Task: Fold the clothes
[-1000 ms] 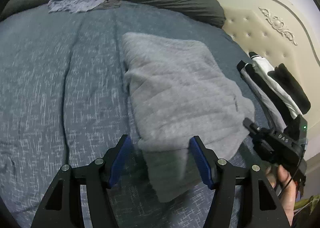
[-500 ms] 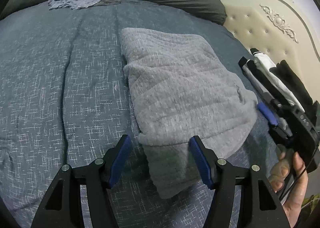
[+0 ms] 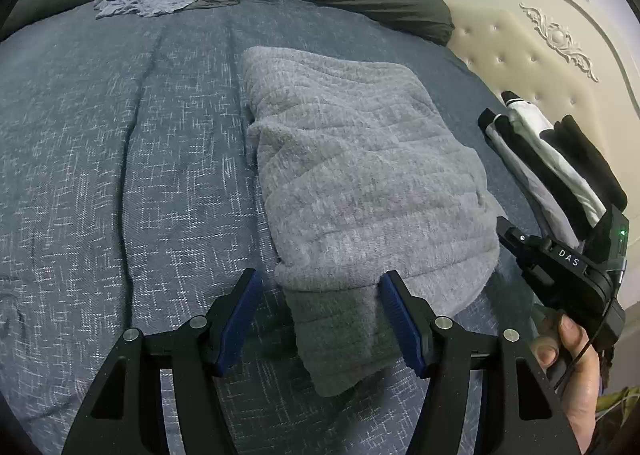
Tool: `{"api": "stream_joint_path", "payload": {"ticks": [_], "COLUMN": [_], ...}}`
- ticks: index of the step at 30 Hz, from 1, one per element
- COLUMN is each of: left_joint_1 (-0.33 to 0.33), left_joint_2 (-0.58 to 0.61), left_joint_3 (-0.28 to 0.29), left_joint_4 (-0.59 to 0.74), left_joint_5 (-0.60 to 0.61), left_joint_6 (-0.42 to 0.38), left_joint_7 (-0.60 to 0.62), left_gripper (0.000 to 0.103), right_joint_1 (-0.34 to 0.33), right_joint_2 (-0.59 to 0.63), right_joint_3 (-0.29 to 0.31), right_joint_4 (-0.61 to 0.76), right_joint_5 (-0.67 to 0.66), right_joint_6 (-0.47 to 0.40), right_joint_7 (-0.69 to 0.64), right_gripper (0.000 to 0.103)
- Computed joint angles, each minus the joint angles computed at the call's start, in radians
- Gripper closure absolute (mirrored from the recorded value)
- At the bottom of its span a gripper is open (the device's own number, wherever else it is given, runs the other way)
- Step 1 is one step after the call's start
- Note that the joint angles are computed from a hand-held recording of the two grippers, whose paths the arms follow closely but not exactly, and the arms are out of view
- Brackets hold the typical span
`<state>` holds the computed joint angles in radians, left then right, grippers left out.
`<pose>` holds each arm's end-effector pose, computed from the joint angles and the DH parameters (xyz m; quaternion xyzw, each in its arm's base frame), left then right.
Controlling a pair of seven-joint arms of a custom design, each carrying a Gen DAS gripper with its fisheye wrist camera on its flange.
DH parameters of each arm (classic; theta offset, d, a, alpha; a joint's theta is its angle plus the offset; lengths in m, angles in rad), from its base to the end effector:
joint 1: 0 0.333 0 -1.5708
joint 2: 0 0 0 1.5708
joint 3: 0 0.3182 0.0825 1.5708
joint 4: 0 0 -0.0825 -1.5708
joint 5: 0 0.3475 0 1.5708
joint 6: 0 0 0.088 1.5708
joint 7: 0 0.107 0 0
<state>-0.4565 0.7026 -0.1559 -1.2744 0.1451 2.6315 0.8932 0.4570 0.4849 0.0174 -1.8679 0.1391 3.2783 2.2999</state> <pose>0.6365 -0.4054 0.4338 -0.6798 0.6572 -0.3203 0.0579 0.5977 0.2890 0.3949 -0.4916 0.7480 -0.0563 0.4423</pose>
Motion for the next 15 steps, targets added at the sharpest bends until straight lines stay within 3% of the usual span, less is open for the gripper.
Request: {"api": "stream_joint_path", "payload": {"ticks": [5,8,11,15], "left_joint_1": [0.005,0.012,0.018,0.024], "left_joint_2": [-0.003,-0.018,-0.033,-0.043], "left_joint_3": [0.009,0.019,0.023,0.022], "left_joint_4": [0.013,-0.003,-0.021,-0.034], "left_joint_5": [0.003,0.006,0.011,0.018], "left_joint_6": [-0.001,0.016,0.027,0.033], "left_joint_7": [-0.003,-0.021,-0.035,-0.038], "left_gripper": [0.037,0.037,0.037,0.037], "right_joint_1": [-0.018,-0.052,-0.01,-0.015], "right_joint_2": [-0.013,-0.022,-0.031,-0.041], "right_joint_3": [0.024,0.066,0.02,0.025], "right_joint_4": [-0.025,-0.062,-0.08,-0.095], "right_joint_5": [0.008,0.026,0.053,0.068], "right_joint_6": [0.014,0.082,0.122,0.129], "right_joint_7": [0.002,0.02,0.022,0.022], "right_gripper": [0.1,0.1,0.098,0.098]}}
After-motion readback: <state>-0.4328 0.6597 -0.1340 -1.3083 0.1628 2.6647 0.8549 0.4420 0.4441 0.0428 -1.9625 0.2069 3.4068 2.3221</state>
